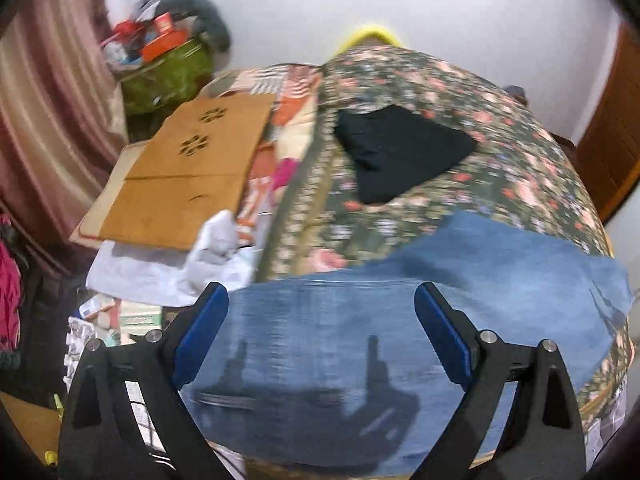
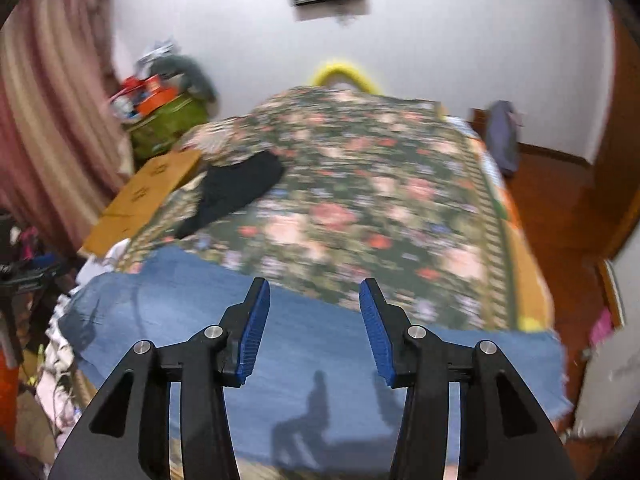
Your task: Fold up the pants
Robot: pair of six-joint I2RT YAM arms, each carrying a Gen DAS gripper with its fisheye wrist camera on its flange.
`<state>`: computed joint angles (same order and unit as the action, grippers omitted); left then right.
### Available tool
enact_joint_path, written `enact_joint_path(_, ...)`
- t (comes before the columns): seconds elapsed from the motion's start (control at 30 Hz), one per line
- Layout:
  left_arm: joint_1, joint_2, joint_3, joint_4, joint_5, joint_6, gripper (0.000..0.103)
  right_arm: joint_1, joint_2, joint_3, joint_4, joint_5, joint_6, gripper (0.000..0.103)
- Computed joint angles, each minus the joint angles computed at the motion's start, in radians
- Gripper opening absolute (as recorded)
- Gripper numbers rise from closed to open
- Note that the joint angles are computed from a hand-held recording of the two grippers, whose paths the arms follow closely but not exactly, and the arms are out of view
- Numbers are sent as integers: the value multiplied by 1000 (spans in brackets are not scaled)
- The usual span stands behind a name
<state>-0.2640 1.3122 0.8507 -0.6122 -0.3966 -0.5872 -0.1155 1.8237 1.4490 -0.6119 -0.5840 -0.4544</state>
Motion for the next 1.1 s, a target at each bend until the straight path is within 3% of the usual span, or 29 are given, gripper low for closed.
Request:
enact_joint_path(0.2, 307, -22, -107, 86, 156, 196, 95, 220, 58, 19, 58, 59, 86, 45)
enact_joint_path(0.3, 436, 4, -156, 153, 229, 263, 95, 320, 135, 80, 58, 90, 117, 45)
enact_joint_path(0.43, 600, 95, -196, 242, 395, 328, 95, 410, 259, 197, 13, 116, 128, 45)
enact_joint_path(0.5, 658, 151, -209, 288, 499, 365, 95, 444, 322, 264, -19, 123, 124, 45)
enact_joint_path(0.7, 672, 251, -235, 369, 555, 390, 95, 514, 482, 445, -136, 144, 84, 45)
enact_joint_path(0.77, 652, 237, -265, 404, 561, 399, 87, 530, 493, 450, -149, 152, 63, 45)
enact_joint_path(0.8, 635, 225, -284, 423, 571, 405, 73, 535, 498, 451, -157, 150, 49, 46)
enact_joint_path(0.87, 594, 191, -319, 461, 535, 403, 62, 542, 490, 434, -138, 162, 39, 43)
enact_joint_path(0.9, 582, 174, -331, 468, 550, 411, 43, 544, 472, 403, -111, 168, 28, 40)
enact_joint_path(0.93, 579, 175, -326, 465, 564, 416, 32, 547, 456, 376, -90, 175, 14, 37)
enact_joint_path(1.1, 499, 150, -312, 428, 453, 365, 27, 555, 406, 284, 13, 238, -5, 13)
